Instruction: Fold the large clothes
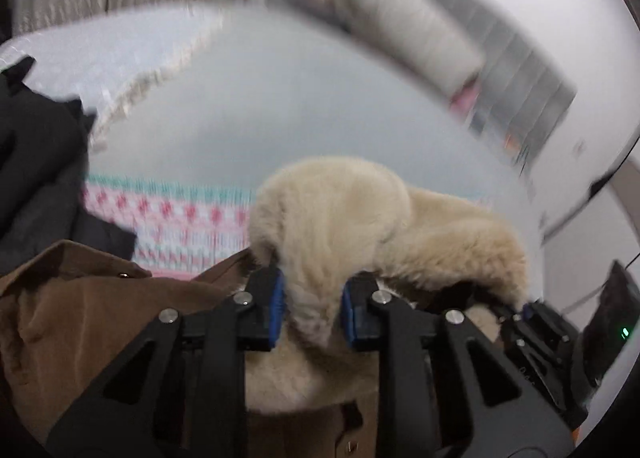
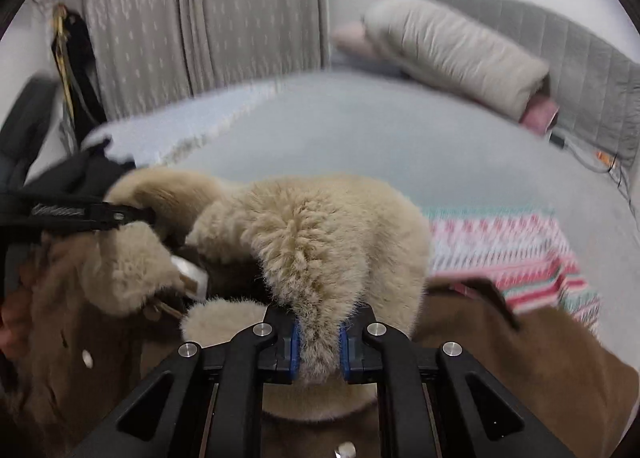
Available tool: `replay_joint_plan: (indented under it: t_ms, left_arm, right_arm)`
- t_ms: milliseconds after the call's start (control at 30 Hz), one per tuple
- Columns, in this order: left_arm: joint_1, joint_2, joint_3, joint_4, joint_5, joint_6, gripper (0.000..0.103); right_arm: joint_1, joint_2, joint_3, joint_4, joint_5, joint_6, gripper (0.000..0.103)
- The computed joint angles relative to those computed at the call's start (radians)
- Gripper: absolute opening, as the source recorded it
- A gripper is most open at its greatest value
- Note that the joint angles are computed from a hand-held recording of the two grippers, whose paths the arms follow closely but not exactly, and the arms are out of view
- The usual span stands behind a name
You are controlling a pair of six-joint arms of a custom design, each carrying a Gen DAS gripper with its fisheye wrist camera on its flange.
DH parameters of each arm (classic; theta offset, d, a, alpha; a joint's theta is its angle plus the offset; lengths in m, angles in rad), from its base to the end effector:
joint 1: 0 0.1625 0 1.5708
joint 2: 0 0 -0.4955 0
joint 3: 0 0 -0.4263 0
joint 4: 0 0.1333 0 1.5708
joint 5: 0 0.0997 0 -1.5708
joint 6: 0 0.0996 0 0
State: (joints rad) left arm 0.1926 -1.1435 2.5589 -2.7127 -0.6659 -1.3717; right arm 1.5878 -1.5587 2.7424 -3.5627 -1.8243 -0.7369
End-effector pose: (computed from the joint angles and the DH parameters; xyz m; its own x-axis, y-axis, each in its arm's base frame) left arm -0.3037 -0.2748 0.1061 -0.9085 -0.0527 -0.4145 0.2754 0.6707 -0.6888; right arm 0.1135 -0.3036 0.2687 -0.7112 -0.3421 0.6142 -0.6612 0.6223 -0.4190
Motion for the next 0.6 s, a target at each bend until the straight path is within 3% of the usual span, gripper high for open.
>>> replay_joint_plan:
  t_ms: [67, 100, 167, 233, 300, 367, 433, 500, 600]
  left_arm:
    - [-0.070, 0.032, 0.064, -0.068, 0.166, -0.053, 0.022]
    - [-0.049, 0.056, 0.054, -0.069, 0.192, -0.050, 0.025]
    - [0.069, 0.085, -0.006, 0.043, 0.147, -0.056, 0.042]
    - [0.153, 0.097, -0.045, 0.110, 0.086, -0.065, 0.044]
    - [0.138, 0.083, -0.008, 0.010, 0.070, -0.050, 0.044]
    - [0.086, 0.065, 0.030, -0.046, 0.090, -0.013, 0.045]
    - [0.064, 0.049, 0.027, -0.025, 0.062, 0.038, 0.046]
    - [0.068, 0.086, 0.029, -0.098, 0.014, 0.108, 0.046]
    - [0.124, 0.183, 0.013, -0.156, -0.039, 0.175, 0.047]
  right_arm:
    - [0.018, 0.040, -0.013, -0.081, 0.035, 0.025, 0.013]
    - [0.037, 0.091, -0.031, -0.130, 0.022, 0.043, 0.013]
    - [0.030, 0.175, -0.084, -0.148, 0.039, 0.076, 0.017]
    - [0.022, 0.227, -0.147, -0.038, 0.014, 0.100, 0.022]
    - [-0.004, 0.247, -0.199, 0.097, -0.027, 0.164, 0.024]
    - [-0.051, 0.196, -0.183, 0.134, 0.060, 0.193, 0.026]
    - [-0.094, 0.121, -0.146, 0.136, 0.158, 0.156, 0.027]
    - [-0.132, 0.059, -0.110, 0.155, 0.224, 0.104, 0.027]
    - [-0.142, 0.080, -0.079, 0.118, 0.192, 0.046, 0.027]
